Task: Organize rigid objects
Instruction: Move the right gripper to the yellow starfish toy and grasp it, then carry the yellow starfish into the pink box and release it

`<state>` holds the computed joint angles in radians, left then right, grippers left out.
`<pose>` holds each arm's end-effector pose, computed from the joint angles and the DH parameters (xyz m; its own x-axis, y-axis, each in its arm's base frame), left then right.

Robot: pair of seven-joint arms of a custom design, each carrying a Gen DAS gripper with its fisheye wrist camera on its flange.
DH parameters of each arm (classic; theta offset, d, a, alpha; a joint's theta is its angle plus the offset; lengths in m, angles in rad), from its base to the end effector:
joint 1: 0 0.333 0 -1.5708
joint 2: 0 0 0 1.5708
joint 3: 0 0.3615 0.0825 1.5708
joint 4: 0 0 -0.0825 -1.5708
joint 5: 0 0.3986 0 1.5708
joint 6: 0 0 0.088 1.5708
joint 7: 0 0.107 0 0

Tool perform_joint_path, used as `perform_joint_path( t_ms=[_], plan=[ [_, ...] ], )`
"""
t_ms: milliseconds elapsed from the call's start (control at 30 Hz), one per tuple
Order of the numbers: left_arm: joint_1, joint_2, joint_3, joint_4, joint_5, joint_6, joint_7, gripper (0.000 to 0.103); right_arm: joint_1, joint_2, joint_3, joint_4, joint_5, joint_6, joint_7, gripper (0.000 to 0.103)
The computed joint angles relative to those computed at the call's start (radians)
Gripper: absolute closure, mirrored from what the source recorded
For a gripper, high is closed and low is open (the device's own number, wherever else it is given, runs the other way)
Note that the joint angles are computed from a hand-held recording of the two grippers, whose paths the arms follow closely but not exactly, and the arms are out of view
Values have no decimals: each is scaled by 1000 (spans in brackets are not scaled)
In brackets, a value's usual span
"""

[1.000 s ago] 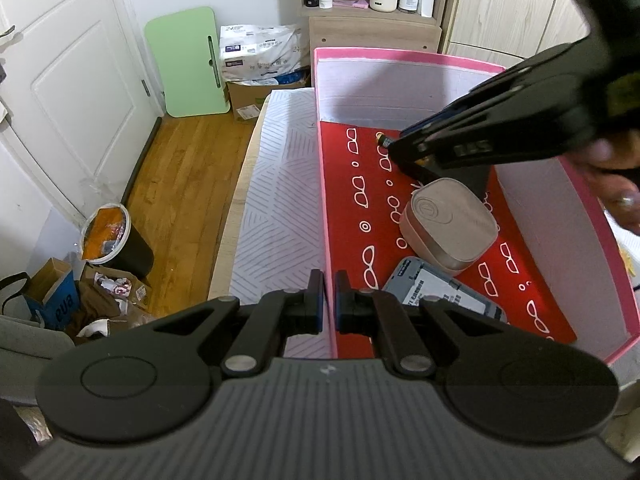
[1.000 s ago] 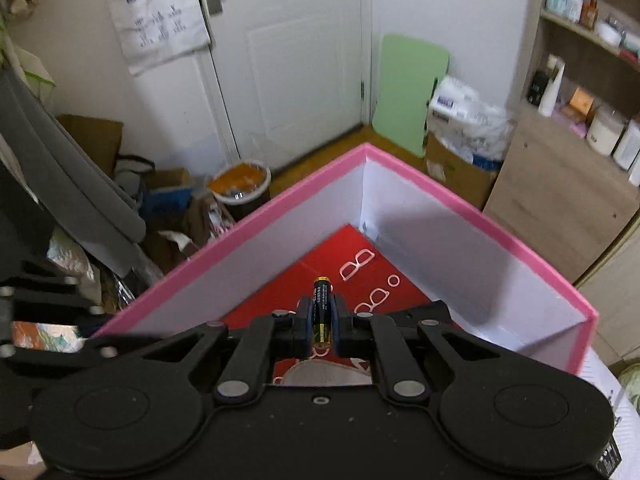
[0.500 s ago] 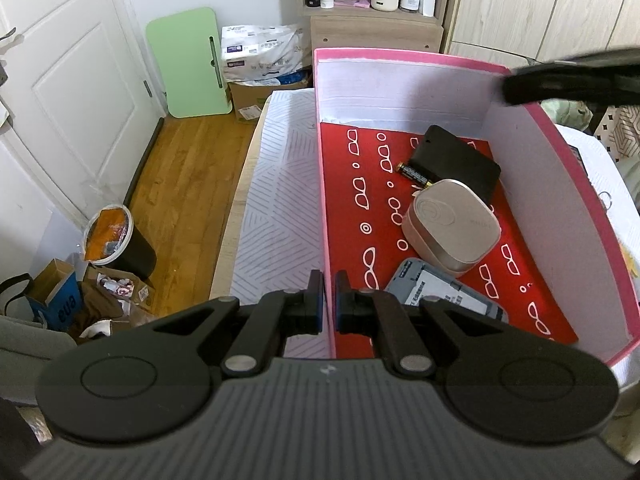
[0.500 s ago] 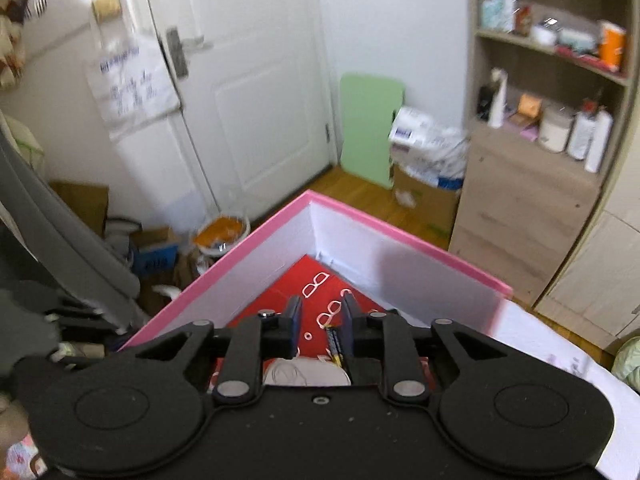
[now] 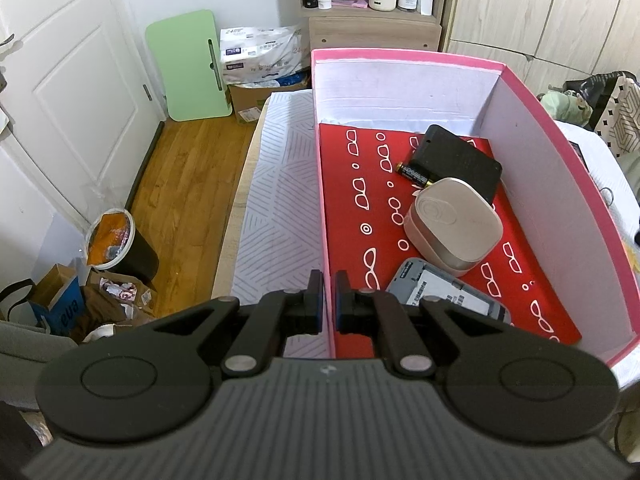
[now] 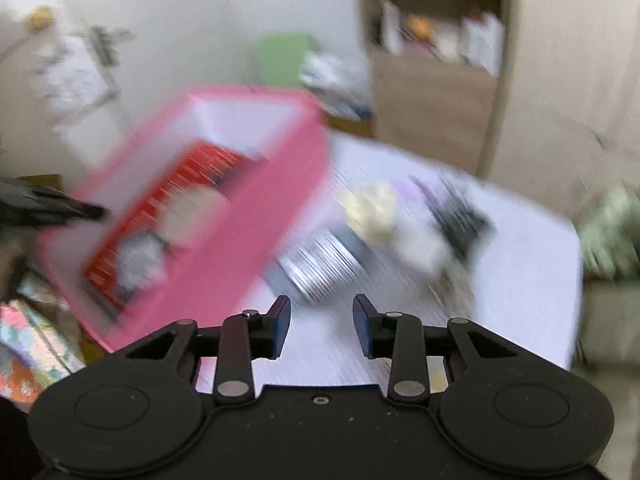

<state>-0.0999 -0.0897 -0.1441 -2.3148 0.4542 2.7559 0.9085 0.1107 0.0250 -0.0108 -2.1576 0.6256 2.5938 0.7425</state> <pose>0.5231 -0.1504 0.4715 0.0452 -0.9987 -0.0217 -0.8303 -0.0255 -0.5567 0.5847 0.0472 0.4650 0.4691 -0.8740 -0.1269 -0.7749 -0.3384 -0.5339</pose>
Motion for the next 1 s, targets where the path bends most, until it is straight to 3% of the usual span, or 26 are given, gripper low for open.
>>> perform_joint_path(
  t_ms=[100, 267, 333, 567, 700, 1000],
  plan=[
    [1, 1, -1, 1, 6, 0, -6, 98, -14, 14, -15, -19, -48, 7, 52, 62],
    [0, -1, -1, 1, 3, -4, -5, 98, -9, 19, -16, -82, -177, 136, 129, 54],
    [-1, -1, -1, 3, 2, -6, -3, 98, -17, 33, -17, -71, -147, 122, 127, 50],
    [0, -1, -1, 2, 6, -7, -7, 98, -42, 75, -13, -38, 7, 78, 98, 48],
    [0, -2, 0, 0, 3, -6, -4, 98, -43, 69, -6, -47, 56, 111, 49, 63],
    [-1, -1, 1, 0, -7, -2, 2, 98, -45, 40, -3, -41, 167, 107, -37, 63]
  ],
)
